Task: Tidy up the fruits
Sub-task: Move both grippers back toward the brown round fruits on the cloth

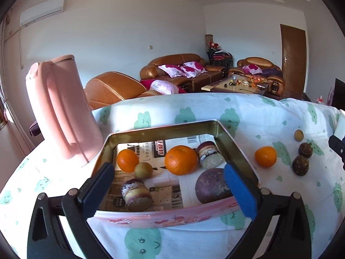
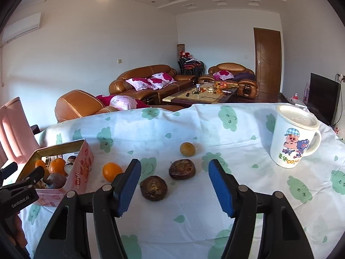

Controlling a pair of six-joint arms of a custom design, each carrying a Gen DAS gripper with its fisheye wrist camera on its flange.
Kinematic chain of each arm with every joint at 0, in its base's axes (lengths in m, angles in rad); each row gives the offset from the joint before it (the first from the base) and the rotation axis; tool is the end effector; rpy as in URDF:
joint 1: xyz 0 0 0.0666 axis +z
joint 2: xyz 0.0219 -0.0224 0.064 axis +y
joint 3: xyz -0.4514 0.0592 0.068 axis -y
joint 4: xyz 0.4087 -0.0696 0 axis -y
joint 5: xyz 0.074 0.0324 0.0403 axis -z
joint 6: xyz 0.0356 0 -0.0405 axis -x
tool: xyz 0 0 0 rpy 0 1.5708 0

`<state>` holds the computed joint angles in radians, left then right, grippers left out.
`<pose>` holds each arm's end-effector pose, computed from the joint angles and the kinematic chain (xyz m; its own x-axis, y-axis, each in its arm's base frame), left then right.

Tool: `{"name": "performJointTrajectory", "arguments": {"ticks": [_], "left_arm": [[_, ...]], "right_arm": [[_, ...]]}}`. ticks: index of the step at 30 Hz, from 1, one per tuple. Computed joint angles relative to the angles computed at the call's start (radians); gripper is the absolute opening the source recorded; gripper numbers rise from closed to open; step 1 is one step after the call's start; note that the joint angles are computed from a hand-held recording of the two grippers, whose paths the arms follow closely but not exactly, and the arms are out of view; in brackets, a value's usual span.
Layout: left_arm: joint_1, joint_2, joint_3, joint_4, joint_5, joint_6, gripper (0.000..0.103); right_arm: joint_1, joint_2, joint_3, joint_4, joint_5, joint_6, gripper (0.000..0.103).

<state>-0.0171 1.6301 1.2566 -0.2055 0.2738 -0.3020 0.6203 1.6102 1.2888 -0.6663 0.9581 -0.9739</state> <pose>0.5873 -0.0201 0.3686 -0.4501 0.2941 -0.8431 0.3945 0.9126 0.1077 0.4625 0.2941 0.3709 -0.3551 0.3309 -0.8743 0.5799 0.8115 0.0715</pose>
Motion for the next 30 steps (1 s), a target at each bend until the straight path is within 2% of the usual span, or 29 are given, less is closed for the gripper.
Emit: {"name": "performJointTrajectory", "arguments": {"ticks": [7,16,21,23,27,29,30], "left_arm": [[-0.036,-0.025,-0.026,-0.029,0.020,-0.051,0.103],[-0.123,-0.058,-0.050,-0.093,0.085,-0.116,0.101],[-0.198,-0.035,-0.002,-0.231,0.125,-0.152,0.093],[-0.232,-0.016,0.021,-0.267,0.101,-0.169,0.085],[-0.286,0.024,0.062,-0.323,0.042,-0.189,0.082],[-0.302,0.050,0.093,-0.373,0.021,-0.192,0.069],[-0.310,0.064,0.110,-0.400,0.006,-0.192,0.068]], "right_arm": [[-0.031,-0.048,-0.053,-0.063,-0.011,-0.076,0.067],[-0.081,-0.107,-0.127,-0.029,-0.115,-0.095,0.067],[-0.090,-0.125,-0.145,-0.030,-0.118,-0.079,0.067],[-0.095,-0.139,-0.158,-0.024,-0.112,-0.076,0.067],[-0.111,-0.167,-0.183,0.002,-0.120,-0.071,0.067],[-0.117,-0.178,-0.192,0.010,-0.126,-0.071,0.067],[-0.119,-0.181,-0.195,0.017,-0.130,-0.066,0.067]]}}
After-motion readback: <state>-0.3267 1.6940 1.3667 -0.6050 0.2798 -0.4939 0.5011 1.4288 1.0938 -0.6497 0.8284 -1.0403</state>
